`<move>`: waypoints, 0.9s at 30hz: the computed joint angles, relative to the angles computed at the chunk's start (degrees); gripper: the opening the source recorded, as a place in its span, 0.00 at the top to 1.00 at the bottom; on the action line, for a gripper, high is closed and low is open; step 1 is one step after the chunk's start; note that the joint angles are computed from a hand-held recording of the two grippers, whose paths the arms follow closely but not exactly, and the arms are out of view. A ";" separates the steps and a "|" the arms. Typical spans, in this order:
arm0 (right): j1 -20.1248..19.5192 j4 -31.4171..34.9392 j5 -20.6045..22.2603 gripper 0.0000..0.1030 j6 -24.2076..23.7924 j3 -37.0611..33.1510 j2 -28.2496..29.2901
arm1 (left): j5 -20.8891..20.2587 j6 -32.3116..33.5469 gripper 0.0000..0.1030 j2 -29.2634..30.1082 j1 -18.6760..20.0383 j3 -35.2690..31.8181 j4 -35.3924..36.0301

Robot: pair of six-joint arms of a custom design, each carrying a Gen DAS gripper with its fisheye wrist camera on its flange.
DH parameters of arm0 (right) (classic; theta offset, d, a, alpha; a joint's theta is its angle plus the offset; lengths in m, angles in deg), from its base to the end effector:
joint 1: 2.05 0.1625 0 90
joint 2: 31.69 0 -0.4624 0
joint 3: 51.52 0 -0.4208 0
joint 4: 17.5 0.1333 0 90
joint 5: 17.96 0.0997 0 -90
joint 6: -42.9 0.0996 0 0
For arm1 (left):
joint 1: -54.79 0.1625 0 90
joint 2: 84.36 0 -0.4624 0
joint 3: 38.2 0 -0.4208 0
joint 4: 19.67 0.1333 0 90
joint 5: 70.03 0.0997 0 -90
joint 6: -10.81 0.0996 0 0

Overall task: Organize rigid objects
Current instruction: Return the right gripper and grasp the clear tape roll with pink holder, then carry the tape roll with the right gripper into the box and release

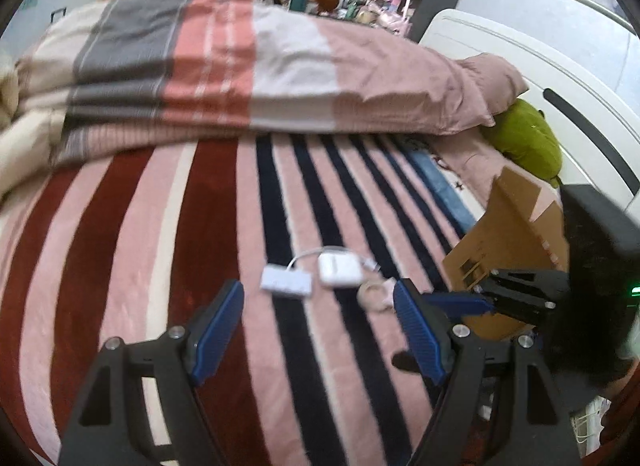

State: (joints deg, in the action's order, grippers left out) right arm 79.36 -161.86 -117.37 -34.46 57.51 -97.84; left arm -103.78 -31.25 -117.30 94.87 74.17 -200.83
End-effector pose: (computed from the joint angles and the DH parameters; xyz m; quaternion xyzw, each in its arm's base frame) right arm 0.0242 -0.6232 0.2226 0.5533 -0.8230 0.0173 0.1277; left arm -0.3001 -0.5350 -0.0336 0.0121 0.8785 -0.3999 0.2610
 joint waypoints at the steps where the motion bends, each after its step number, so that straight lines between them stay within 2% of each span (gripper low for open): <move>1: -0.42 -2.56 -0.71 0.50 -0.14 0.25 1.03 | -0.44 -0.50 0.28 0.11 0.28 0.60 -0.54; 3: -1.33 -9.26 -1.49 0.43 -1.49 0.76 3.49 | -1.23 -1.24 0.28 0.43 0.68 1.46 -1.46; 6: -2.66 -22.67 -3.36 0.42 -3.25 0.71 8.23 | -2.08 -2.23 0.28 1.03 1.06 1.73 -1.84; 8: -3.29 -27.67 -3.98 0.42 -3.74 -0.29 10.66 | -2.43 -2.56 0.28 1.43 1.29 1.72 -2.03; 11: -3.79 -28.96 -4.29 0.42 -4.29 -1.69 12.43 | -2.81 -2.87 0.28 1.82 1.58 1.46 -2.24; 13: -3.89 -26.74 -4.05 0.42 -4.74 -1.85 12.23 | -3.12 -2.69 0.28 2.04 1.60 1.27 -2.39; 15: -3.91 -27.96 -3.71 0.42 -6.59 -1.15 12.35 | -3.17 -2.78 0.28 2.09 1.49 0.98 -1.79; 16: -3.97 -29.53 -3.44 0.46 -7.47 -0.64 12.49 | -3.11 -2.80 0.28 2.06 1.44 0.89 -1.53; 17: -4.03 -30.27 -3.16 0.59 -7.74 -0.45 12.52 | -2.97 -2.95 0.28 2.01 1.27 0.79 -1.16; 18: -3.98 -30.58 -3.26 0.62 -7.56 -0.56 12.70 | -2.88 -3.02 0.28 1.97 1.19 0.76 -1.01; 23: -4.04 -27.71 -1.58 0.62 -6.85 -0.19 11.19 | -2.30 -3.32 0.28 1.67 0.42 0.60 0.15; 27: -3.91 -22.58 1.74 0.62 -7.42 1.29 7.64 | -2.22 -1.96 0.28 1.48 -0.39 -0.12 0.33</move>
State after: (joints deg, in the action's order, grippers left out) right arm 75.45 -184.44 -115.63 -41.88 58.81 -90.20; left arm -106.00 -33.21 -115.82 94.47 74.05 -200.50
